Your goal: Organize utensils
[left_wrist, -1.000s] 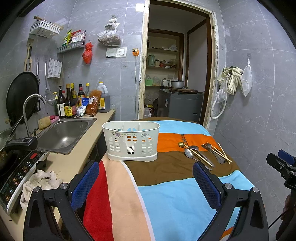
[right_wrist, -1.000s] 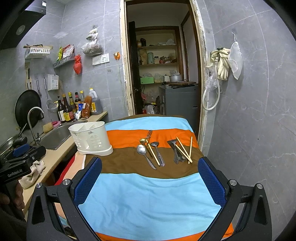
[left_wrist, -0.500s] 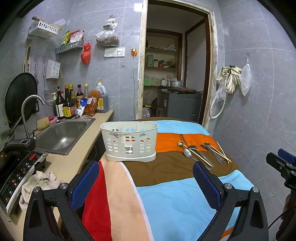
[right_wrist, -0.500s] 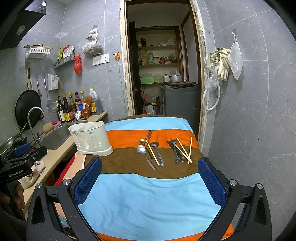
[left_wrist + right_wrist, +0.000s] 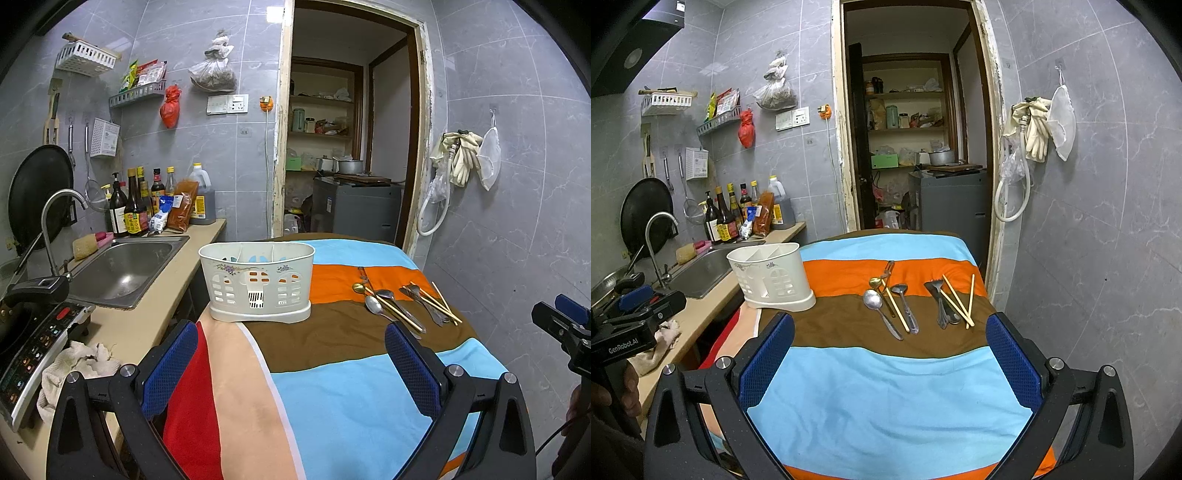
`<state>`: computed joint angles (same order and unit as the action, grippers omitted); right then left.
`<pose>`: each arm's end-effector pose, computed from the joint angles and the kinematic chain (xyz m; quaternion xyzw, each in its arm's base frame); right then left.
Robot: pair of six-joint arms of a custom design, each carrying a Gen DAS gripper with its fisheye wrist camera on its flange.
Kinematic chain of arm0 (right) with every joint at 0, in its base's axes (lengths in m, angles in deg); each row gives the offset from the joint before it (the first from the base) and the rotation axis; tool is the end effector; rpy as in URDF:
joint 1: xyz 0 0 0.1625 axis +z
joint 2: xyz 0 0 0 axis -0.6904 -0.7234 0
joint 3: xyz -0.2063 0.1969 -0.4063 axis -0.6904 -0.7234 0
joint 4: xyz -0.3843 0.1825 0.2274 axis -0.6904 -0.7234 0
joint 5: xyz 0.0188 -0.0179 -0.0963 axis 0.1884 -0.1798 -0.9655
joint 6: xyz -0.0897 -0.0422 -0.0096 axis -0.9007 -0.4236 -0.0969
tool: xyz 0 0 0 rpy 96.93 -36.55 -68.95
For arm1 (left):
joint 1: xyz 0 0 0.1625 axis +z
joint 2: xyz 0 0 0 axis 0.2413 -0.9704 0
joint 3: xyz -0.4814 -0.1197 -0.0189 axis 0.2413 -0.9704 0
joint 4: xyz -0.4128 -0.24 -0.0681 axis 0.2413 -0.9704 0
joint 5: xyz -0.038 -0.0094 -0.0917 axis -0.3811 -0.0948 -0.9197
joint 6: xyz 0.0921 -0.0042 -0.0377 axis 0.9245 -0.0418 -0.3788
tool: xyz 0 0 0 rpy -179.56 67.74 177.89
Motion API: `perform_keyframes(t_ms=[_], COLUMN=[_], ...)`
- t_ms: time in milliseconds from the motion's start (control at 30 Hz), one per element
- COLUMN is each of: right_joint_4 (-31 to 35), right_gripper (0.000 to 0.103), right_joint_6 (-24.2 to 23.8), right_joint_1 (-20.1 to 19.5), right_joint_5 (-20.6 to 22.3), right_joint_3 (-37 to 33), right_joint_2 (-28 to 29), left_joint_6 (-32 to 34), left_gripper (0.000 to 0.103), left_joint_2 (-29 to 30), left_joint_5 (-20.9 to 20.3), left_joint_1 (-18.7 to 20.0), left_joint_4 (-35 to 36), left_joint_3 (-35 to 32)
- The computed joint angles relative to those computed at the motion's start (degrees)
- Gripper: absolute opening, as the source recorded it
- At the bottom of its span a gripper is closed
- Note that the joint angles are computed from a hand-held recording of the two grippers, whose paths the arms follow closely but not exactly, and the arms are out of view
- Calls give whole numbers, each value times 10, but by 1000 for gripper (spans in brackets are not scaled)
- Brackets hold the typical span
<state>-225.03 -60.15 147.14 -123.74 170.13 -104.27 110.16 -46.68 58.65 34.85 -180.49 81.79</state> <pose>0.3039 -0.7844 0.2869 0.3384 -0.8201 0.4231 0.1843 -0.3129 -0.7053 0.2832 0.0279 0.7258 -0.5612 0.3968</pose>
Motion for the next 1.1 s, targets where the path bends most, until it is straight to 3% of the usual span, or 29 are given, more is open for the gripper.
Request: perform_keyframes(t_ms=[1100], right_joint_4=[-4], right_gripper=[102], right_joint_6=[1], right_joint_1=[4], right_joint_5=[-4], right_joint_3=[3], right_joint_2=[0], left_joint_6=[-8], left_gripper=[102], left_joint_2=[19], left_joint_5=[-2], left_joint_1=[-1], left_joint_4=[11], left_joint_3=[-17])
